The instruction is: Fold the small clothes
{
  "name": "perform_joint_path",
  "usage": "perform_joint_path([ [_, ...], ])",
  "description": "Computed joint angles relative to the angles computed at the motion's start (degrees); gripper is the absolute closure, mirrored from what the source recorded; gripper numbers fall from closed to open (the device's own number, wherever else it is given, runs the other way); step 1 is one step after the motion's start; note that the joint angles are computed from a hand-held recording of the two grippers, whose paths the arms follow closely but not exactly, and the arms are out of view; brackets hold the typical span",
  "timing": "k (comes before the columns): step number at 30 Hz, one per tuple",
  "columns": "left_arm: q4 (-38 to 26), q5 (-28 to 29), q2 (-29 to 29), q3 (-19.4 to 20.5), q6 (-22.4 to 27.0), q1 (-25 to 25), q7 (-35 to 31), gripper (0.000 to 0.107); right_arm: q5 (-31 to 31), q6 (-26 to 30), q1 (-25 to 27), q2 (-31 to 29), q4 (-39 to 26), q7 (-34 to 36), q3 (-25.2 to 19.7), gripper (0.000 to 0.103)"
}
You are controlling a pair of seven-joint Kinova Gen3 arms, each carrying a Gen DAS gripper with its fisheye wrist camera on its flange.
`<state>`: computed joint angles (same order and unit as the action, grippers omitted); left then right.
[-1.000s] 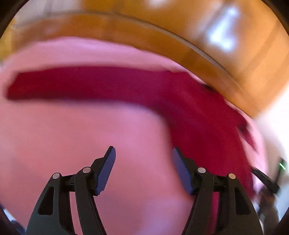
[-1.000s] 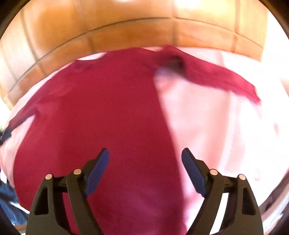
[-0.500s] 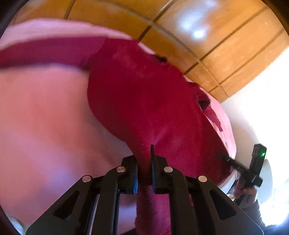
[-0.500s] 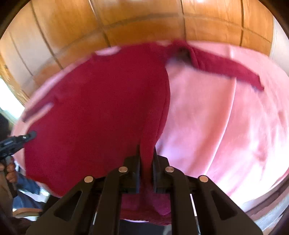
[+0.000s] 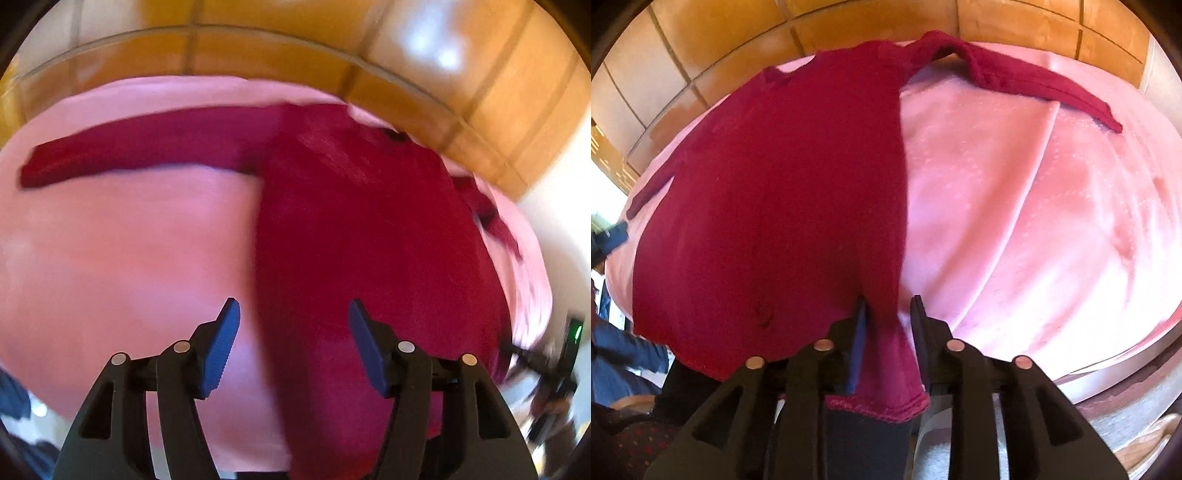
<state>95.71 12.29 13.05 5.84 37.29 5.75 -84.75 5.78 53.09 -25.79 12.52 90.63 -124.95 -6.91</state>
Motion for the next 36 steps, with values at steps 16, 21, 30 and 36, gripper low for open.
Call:
perform_joint_path([
  [16,-5.58,-18.04,6.52,-4.77,-5.30,16.09,18.59,0.047,-7.22,-18.99,21.23,-0.47,3.25,-19.41,5.50,0.055],
  [21,-10.22,-20.18,9.71,-2.60,-4.31,17.03,16.24,0.040,-18.73,-30.18,28.46,4.75,4.51,-17.03,2.57,0.055],
  [30,-14.76,-12.72,14.09,-4.49,-1.71,17.30,12.01,0.040,-11.90,-22.97,24.01,14.86,-8.96,-20.81,10.48,0.098],
  [36,-17.01,-13.88,16.16,-5.87,1.02,19.30,12.29,0.037,-0.72,-11.71,16.56,15.40,-17.12,-18.25,20.67,0.098],
])
